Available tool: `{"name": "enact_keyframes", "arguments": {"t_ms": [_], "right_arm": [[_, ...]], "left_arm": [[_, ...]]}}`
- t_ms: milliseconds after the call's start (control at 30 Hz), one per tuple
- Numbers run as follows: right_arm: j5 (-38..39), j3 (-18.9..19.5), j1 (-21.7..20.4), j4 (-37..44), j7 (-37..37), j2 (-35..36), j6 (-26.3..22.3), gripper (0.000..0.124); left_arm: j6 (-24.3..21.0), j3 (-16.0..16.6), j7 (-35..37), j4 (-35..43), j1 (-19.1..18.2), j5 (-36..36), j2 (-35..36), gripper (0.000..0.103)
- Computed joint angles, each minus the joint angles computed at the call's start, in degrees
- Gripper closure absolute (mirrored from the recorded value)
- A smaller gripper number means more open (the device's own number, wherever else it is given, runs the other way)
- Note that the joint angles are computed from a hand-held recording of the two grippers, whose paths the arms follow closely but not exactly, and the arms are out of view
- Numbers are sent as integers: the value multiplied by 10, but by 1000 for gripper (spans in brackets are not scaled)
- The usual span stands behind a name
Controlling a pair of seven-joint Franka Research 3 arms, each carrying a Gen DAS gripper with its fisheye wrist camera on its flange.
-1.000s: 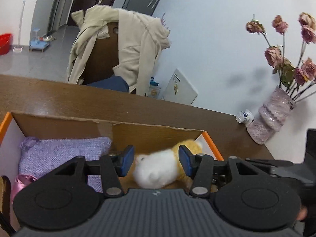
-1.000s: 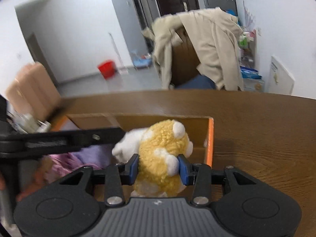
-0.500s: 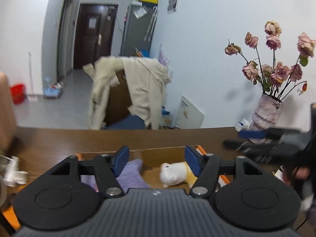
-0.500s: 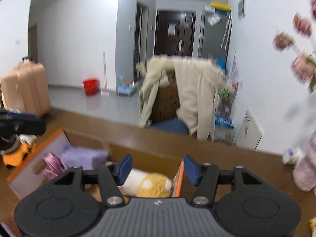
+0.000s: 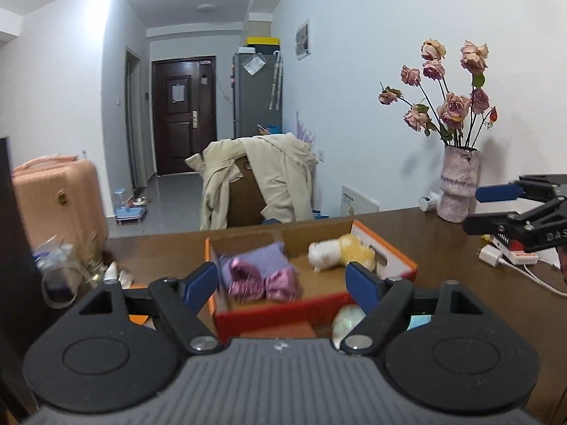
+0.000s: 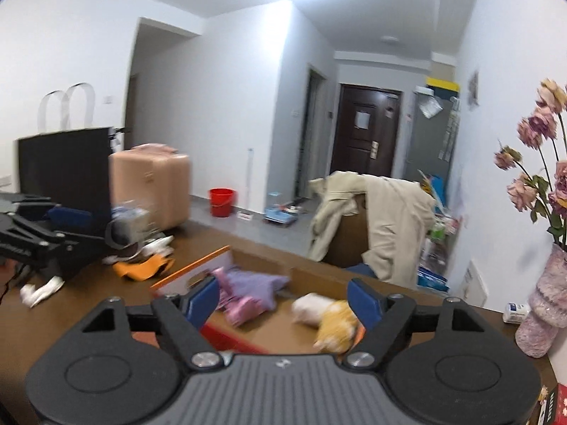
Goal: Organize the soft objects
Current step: 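Grasp the brown sponge pad with the right tool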
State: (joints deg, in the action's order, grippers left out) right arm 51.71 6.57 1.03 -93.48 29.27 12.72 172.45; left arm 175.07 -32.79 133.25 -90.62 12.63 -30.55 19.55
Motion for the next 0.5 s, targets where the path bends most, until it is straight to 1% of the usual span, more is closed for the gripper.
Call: {"name": "enact_keyframes", "arguments": {"t_ms": [33,67,133,167,200,233,333,367,433,467,500], "right_arm": [[38,17,-9,-29,-31,-21,2,44],[80,26,-13,-52,-68,-37,2,44],[167,33,-9,-93,-129,-66,-2,44],[197,30,-5,-109,-146,-77,-12,44],[215,25,0,-127,-155,-87,-23,43],[204,17,6,-143,-143,-95,-35,43],[119,-7,32,-171,-67,-104,-45,43],[113,-14,39,-167,-59,-101,-50,44],[141,-27,47,-139,-67,-84,-69,44],[160,-30,47,-118,-66,-72,-85,44],[166,-32,47,-95,-55,-56,-99,47]], "left_arm": [[13,-31,21,-31,31,-36,-16,21],[19,-55,36,-55,56,-73,-30,21],[25,-101,96,-96,106,-166,-55,21],[27,-111,122,-113,120,-201,-66,21],[32,-114,139,-126,126,-226,-75,21],[34,-121,166,-134,138,-259,-83,20],[21,-99,181,-135,133,-286,-87,18],[21,-81,165,-130,118,-269,-81,18],[14,-33,110,-111,75,-217,-59,18],[2,-5,79,-95,50,-190,-44,18],[-16,18,57,-72,29,-169,-24,18]]}}
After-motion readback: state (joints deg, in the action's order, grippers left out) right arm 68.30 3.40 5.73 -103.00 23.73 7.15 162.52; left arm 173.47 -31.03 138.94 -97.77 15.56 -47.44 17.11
